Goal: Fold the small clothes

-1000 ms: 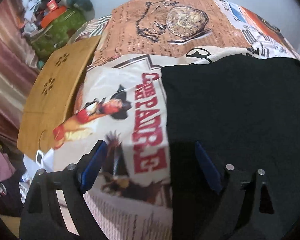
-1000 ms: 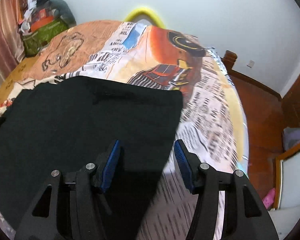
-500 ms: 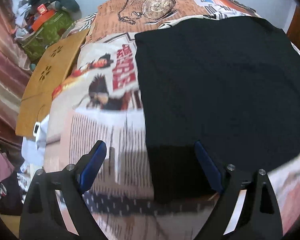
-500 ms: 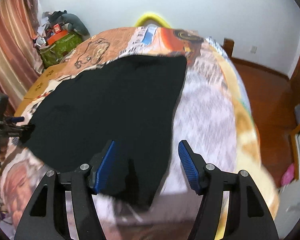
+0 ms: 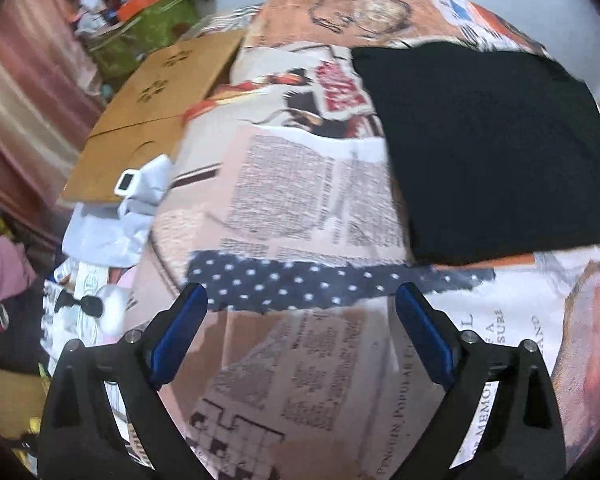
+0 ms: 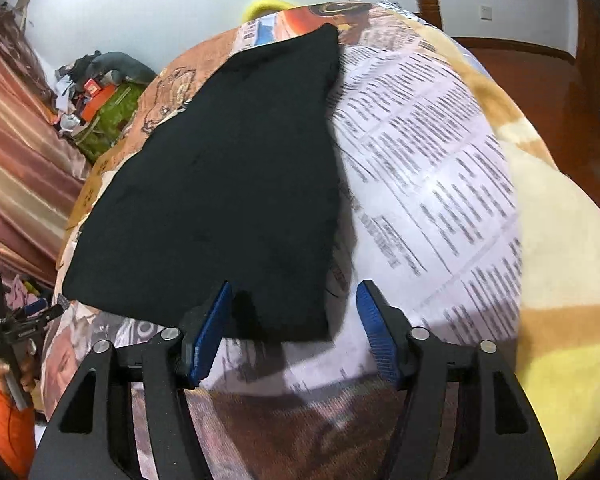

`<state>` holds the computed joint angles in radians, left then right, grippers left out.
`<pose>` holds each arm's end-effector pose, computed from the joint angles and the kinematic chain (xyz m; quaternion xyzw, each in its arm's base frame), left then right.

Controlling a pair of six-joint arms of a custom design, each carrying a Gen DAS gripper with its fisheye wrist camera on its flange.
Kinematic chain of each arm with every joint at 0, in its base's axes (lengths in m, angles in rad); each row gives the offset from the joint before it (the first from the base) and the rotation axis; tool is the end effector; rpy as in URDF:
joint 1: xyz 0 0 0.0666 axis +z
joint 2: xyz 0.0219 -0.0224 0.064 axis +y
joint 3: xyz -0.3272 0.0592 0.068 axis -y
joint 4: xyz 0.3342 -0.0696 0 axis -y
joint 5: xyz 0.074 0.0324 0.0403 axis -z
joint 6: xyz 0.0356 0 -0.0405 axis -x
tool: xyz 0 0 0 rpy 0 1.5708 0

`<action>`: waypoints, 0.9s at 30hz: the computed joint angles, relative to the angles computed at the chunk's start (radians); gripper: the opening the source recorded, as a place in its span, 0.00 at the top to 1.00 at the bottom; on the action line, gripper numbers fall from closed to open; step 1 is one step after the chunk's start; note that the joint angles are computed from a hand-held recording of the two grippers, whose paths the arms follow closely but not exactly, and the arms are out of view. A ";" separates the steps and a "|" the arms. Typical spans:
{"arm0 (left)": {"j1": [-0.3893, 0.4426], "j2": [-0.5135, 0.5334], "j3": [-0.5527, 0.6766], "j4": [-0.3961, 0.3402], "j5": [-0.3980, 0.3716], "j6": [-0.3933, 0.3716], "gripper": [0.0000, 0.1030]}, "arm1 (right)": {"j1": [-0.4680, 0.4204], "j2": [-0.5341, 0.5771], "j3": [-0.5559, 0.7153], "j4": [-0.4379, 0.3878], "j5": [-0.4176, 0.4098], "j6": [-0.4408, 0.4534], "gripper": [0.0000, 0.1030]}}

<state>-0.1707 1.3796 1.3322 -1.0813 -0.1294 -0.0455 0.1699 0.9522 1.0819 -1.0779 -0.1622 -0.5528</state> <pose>0.4017 -0.0650 0.3500 0.0910 0.9695 0.0493 0.2223 0.2775 0.0530 0.3911 0.1562 0.9362 0.1801 0.2583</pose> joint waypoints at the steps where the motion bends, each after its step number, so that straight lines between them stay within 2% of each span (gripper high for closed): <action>1: 0.006 -0.001 0.009 -0.003 0.005 0.012 0.07 | 0.007 0.015 0.009 -0.005 0.000 0.003 0.69; 2: 0.011 -0.001 0.019 -0.006 0.012 0.021 0.07 | 0.021 0.018 0.010 -0.009 0.021 0.006 0.76; 4: 0.020 0.001 0.044 -0.011 0.027 0.037 0.07 | 0.027 0.026 0.018 -0.003 0.013 0.026 0.90; 7: 0.018 0.023 0.091 -0.013 0.033 0.049 0.07 | 0.027 0.009 0.027 -0.002 0.039 0.068 0.93; 10: 0.000 0.065 0.166 -0.020 0.026 0.059 0.07 | -0.012 -0.015 0.038 -0.023 0.042 0.123 0.95; 14: -0.015 0.139 0.272 -0.035 0.060 0.082 0.07 | -0.092 -0.011 0.063 -0.042 0.052 0.186 0.95; 20: -0.055 0.292 0.464 -0.083 0.076 0.077 0.07 | -0.234 0.068 0.144 -0.070 0.050 0.278 0.95; 23: -0.074 0.389 0.579 -0.116 0.085 0.050 0.07 | -0.261 0.119 0.197 -0.067 0.110 0.305 0.95; 27: -0.089 0.542 0.770 -0.185 0.119 0.024 0.07 | -0.250 0.142 0.224 -0.047 0.197 0.307 0.94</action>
